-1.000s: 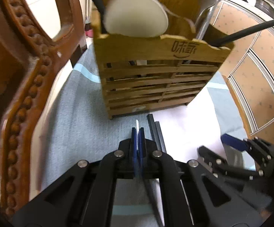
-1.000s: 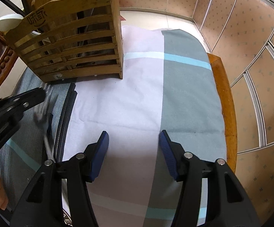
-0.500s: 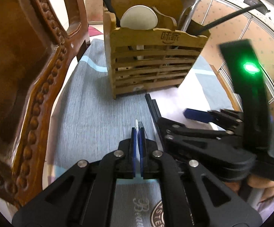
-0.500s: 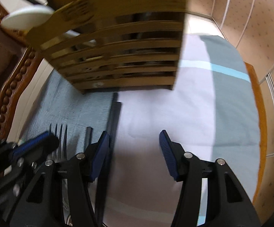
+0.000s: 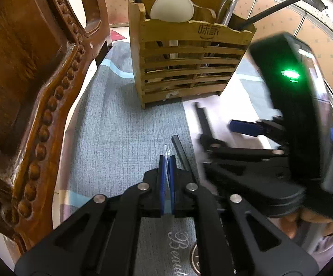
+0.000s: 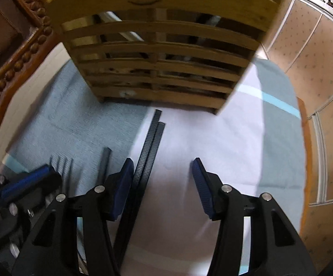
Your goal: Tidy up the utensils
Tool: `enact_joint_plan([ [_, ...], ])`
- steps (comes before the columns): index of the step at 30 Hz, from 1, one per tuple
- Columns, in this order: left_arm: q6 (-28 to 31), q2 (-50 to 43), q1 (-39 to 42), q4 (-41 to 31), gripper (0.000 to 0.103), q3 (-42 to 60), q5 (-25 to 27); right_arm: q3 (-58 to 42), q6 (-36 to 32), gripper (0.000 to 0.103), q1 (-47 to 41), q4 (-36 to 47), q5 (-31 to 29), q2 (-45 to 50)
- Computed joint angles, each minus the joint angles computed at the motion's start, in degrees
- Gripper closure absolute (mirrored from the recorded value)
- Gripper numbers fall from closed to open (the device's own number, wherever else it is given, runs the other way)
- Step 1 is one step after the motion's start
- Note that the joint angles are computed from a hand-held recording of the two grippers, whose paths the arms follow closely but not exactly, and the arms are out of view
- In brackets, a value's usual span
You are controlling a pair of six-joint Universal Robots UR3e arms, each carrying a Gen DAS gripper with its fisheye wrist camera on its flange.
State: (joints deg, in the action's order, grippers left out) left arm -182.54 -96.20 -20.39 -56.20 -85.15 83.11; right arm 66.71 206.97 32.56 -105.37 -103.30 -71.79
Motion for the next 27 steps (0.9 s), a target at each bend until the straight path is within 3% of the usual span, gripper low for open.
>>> enact_joint_plan([
  [2, 0.04, -0.07, 0.39, -0.30, 0.099, -0.17, -0.27, 2.82, -1.44, 0.060, -1.10, 1.11, 1.56, -3.07],
  [5, 0.02, -0.14, 0.57, -0.46, 0.099, -0.07, -0.46, 6.98, -4.53, 0.061, -2.51, 5.10, 0.29, -8.36],
  [8, 0.23, -0.23, 0.50, -0.26, 0.099, 0.14, -0.80, 14.80, -2.99, 0.061, -6.77, 6.14, -0.82, -16.67],
  [11, 0.31, -0.63, 0.17, -0.35, 0.099, 0.68, -0.77, 26.45, -2.54, 0.061, -17.27, 0.10, 8.57, -29.00],
  [13, 0.23, -0.77, -0.08, -0.53, 0.099, 0.97, -0.61, 29.68, -1.36, 0.061, -22.47, 0.78, 10.59, -34.01],
  [15, 0.16, -0.55, -0.46, -1.09, 0.099, 1.36, -0.34, 30.68, -2.76, 0.061, -26.16, 2.31, 8.89, -35.45],
  [18, 0.10, -0.94, -0.72, -0.91, 0.099, 1.44, -0.13, 30.88, -4.06, 0.061, -26.90, 1.04, 10.87, -33.10],
  [21, 0.08, -1.01, -1.01, -0.84, 0.099, 1.47, 0.09, 28.31, -2.93, 0.061, -23.06, -1.46, 8.18, -28.10],
  [25, 0.03, -1.79, -1.39, -0.21, 0.099, 1.37, 0.57, 28.41, -4.34, 0.061, -20.28, -6.70, 10.99, -25.26],
  [27, -0.07, -2.05, -1.33, 0.20, 0.099, 1.15, 0.56, 27.15, -3.67, 0.061, -18.51, -4.87, 8.89, -24.71],
])
